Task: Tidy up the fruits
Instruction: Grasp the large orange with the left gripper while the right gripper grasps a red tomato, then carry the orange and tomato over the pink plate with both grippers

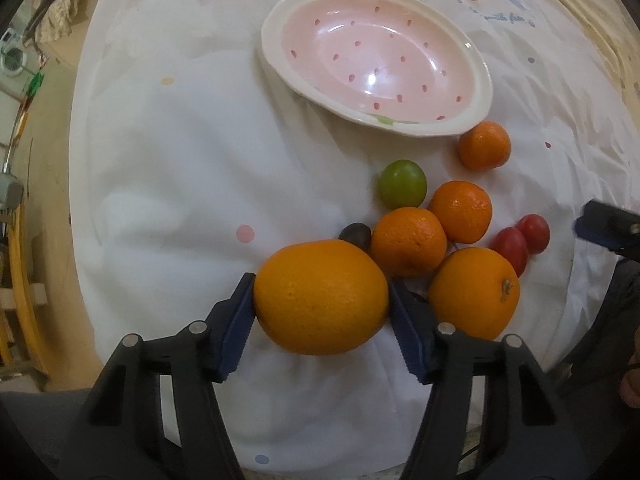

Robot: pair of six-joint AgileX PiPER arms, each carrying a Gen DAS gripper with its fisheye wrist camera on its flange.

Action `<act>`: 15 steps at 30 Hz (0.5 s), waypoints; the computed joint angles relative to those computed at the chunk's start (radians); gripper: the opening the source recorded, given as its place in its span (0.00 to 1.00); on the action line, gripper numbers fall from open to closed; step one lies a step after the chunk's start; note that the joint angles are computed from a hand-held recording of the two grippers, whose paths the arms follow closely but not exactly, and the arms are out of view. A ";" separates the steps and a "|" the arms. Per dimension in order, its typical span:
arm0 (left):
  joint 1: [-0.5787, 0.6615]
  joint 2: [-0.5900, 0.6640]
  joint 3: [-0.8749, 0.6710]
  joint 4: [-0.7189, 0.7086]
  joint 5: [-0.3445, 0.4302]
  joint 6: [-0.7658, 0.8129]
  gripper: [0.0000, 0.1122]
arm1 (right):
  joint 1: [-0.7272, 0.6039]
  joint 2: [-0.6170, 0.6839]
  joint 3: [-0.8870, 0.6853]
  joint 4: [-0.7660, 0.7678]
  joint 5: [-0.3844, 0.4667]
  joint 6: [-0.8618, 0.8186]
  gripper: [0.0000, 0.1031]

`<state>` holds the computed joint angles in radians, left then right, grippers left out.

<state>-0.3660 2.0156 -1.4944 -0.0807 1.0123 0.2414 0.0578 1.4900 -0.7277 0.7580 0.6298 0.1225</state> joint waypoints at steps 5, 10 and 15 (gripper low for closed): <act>0.023 -0.077 0.053 -0.048 -0.019 0.012 0.52 | 0.048 0.035 -0.020 -0.052 0.002 0.072 0.54; 0.058 -0.147 0.091 -0.064 -0.066 0.030 0.52 | 0.065 0.086 -0.015 -0.065 -0.033 0.128 0.36; 0.086 -0.161 0.093 -0.075 -0.075 0.041 0.52 | 0.061 0.109 -0.016 -0.027 -0.056 0.104 0.34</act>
<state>-0.2797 1.8549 -1.4018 -0.1552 0.9377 0.2825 0.1189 1.5994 -0.7434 0.7307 0.5740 0.2268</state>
